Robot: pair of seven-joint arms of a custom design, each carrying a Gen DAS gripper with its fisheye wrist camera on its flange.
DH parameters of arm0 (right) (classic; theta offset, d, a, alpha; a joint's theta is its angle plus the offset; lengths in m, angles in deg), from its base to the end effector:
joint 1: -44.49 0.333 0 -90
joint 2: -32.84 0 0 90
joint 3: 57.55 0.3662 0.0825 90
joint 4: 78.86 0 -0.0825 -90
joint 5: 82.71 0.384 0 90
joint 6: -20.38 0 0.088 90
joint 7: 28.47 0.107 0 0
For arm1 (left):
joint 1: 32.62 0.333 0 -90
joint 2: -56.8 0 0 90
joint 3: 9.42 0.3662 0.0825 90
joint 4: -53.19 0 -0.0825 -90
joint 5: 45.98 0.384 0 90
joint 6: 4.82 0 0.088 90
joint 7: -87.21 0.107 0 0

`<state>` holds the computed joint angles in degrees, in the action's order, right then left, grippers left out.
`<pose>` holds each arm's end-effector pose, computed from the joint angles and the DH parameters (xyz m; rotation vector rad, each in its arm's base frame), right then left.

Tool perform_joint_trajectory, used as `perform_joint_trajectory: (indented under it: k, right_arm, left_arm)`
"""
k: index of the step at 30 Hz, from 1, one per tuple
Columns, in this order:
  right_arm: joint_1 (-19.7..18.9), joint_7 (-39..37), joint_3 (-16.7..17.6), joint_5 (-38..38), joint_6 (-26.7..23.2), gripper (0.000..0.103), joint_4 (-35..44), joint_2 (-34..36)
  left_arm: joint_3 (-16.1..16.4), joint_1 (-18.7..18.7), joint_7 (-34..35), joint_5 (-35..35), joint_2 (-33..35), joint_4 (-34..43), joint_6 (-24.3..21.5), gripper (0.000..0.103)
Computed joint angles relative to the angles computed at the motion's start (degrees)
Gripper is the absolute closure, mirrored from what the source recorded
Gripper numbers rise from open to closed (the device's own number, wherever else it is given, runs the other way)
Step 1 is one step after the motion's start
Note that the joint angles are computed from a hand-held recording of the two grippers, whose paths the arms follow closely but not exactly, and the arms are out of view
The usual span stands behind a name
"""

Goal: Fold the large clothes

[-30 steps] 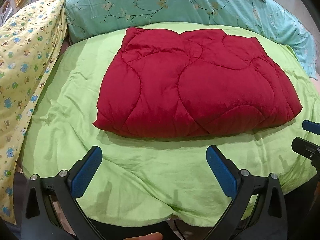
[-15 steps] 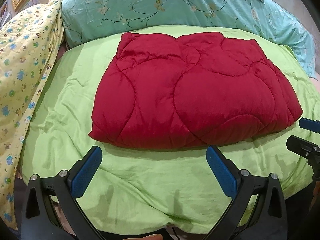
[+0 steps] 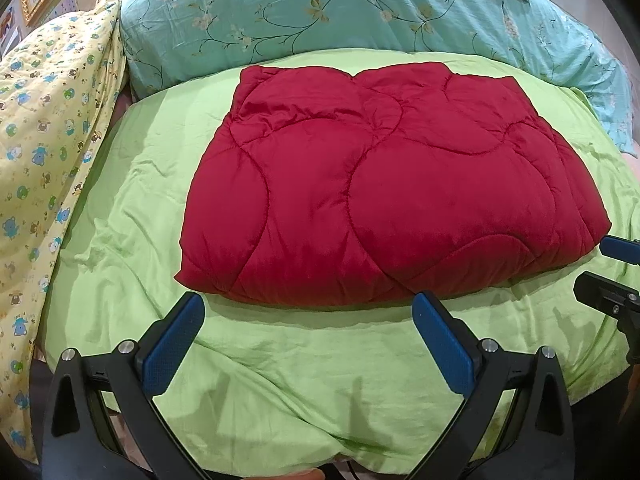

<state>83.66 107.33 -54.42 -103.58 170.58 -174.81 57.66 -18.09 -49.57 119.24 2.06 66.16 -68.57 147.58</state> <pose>0.5381 0.4921 0.4545 -2.0239 1.6592 -0.3293 0.5324 -0.2751 0.4173 -1.7328 1.9368 -0.4338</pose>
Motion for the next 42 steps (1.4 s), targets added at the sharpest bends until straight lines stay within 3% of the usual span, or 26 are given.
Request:
perform_joint_trajectory:
  k: [42]
  right_arm:
    - [-0.05, -1.57, -0.19, -0.07, 0.53, 0.001, 1.13, -0.03]
  left_arm:
    - [-0.02, -0.57, -2.93, 3.40, 0.42, 1.35, -1.32, 0.000]
